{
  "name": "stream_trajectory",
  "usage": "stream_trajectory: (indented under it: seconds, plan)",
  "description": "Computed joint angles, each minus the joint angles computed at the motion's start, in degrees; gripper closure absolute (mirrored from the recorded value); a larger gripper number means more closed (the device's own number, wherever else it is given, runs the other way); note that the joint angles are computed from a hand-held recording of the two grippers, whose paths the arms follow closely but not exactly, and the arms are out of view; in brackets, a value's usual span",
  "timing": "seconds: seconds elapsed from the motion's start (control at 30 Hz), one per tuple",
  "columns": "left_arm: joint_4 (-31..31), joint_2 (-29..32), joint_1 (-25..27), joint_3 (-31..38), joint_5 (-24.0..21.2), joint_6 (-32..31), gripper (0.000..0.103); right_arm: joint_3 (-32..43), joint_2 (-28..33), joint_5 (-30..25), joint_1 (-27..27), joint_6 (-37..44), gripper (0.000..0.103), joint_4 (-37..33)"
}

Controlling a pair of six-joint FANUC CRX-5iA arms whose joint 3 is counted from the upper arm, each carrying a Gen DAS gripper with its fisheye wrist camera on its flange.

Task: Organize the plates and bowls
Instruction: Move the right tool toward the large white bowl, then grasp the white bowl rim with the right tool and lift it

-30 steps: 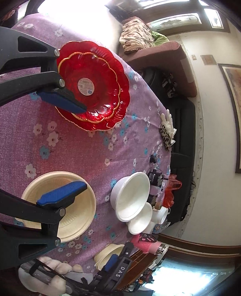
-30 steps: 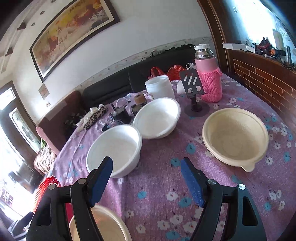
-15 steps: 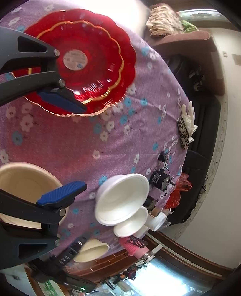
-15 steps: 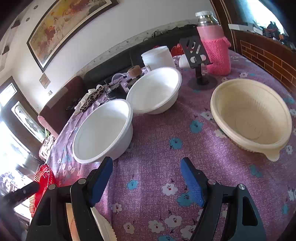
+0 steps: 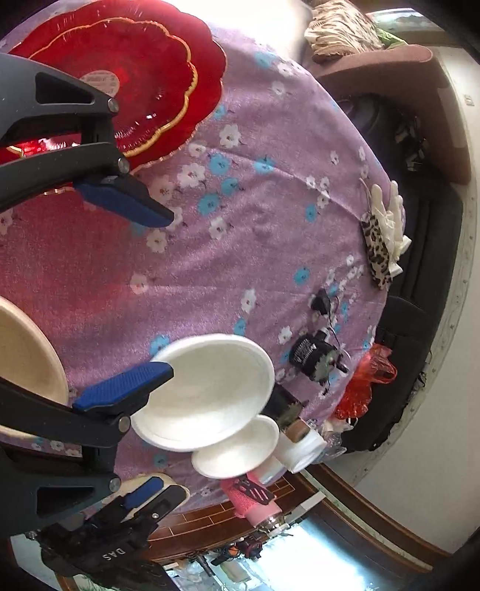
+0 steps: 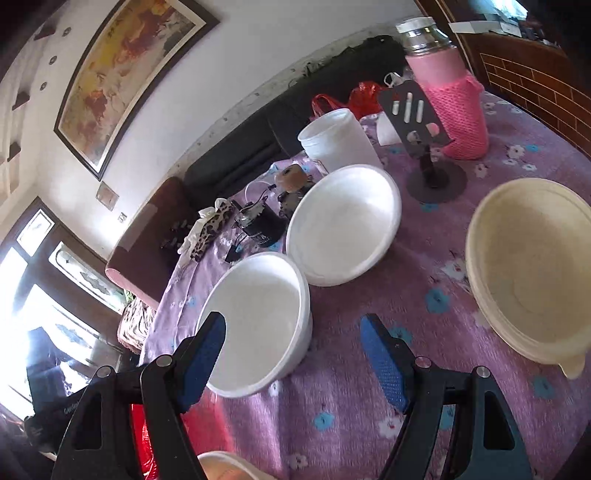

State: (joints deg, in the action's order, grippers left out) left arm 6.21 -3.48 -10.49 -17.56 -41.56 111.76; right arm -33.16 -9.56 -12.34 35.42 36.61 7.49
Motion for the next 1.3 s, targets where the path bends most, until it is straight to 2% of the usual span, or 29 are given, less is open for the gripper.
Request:
stream_trajectory:
  seconds: [0.13,0.2,0.3,0.4,0.47,0.53,0.6,0.63,0.67,0.73,0.83,0.97,1.03,1.1,1.13,1.17,1.23,1.3]
  plan:
    - [1.0,0.9,2.3,0.1,-1.4,0.5,0.028,3.2,2.5,-4.4,-0.5,7.8,0.023,-6.8]
    - [2.3,1.7,2.8,0.2,-1.1,-0.4,0.029,3.1,2.8,-4.8,-0.5,7.2,0.023,-6.2]
    - [0.0,3.7,1.9,3.0,-2.8,0.7,0.028,4.5,3.3,-6.1,-0.8,8.0,0.023,-7.3]
    - [-0.8,4.7,1.3,4.8,-3.6,0.5,0.029,8.6,4.6,-9.6,-1.7,13.1,0.023,-11.8]
    - [-1.4,5.2,0.9,5.7,-3.9,0.7,0.028,12.1,6.0,-12.4,-2.9,19.3,0.023,-17.4]
    - [-1.3,5.7,1.0,6.2,-3.5,0.6,0.028,12.7,6.2,-11.7,-3.7,22.8,0.023,-20.9]
    - [-1.8,6.9,0.6,7.3,-3.7,0.2,0.028,10.7,6.0,-9.0,-3.1,20.6,0.023,-18.6]
    - [-3.1,8.0,0.0,8.6,-4.4,1.1,0.028,11.7,7.0,-11.0,-3.3,22.0,0.024,-18.9]
    - [-3.9,9.4,-0.5,9.9,-4.9,1.6,0.028,12.4,7.9,-12.1,-3.6,23.5,0.03,-19.3]
    - [-3.0,11.6,-1.0,11.5,-5.3,1.0,0.029,12.4,8.5,-11.7,-3.8,23.6,0.032,-19.5]
    - [-2.2,14.7,-1.8,14.1,-5.7,0.6,0.029,14.6,10.0,-12.9,-4.9,29.6,0.036,-24.9]
    - [-4.0,18.8,-3.5,18.4,-7.4,2.0,0.029,16.9,12.0,-14.4,-5.4,33.9,0.042,-28.5]
    - [-3.3,19.7,-3.8,18.8,-7.6,1.6,0.029,17.8,13.2,-14.9,-5.2,35.0,0.049,-29.1]
    - [-2.6,20.2,-4.2,18.7,-7.5,1.2,0.029,19.2,14.3,-16.2,-5.8,37.7,0.064,-31.8]
    - [-2.4,20.4,-4.4,18.7,-7.6,0.7,0.029,19.7,14.7,-16.6,-6.1,38.9,0.066,-33.1]
    - [-2.5,20.4,-4.7,18.8,-7.8,0.2,0.032,19.9,14.8,-16.6,-6.2,39.3,0.069,-33.5]
    - [-3.8,20.6,-5.5,19.5,-8.3,-0.4,0.057,19.6,14.6,-16.2,-6.0,39.0,0.075,-33.1]
    - [-4.3,20.7,-6.0,20.2,-9.1,-1.5,0.067,19.3,14.4,-16.1,-6.0,39.4,0.076,-33.3]
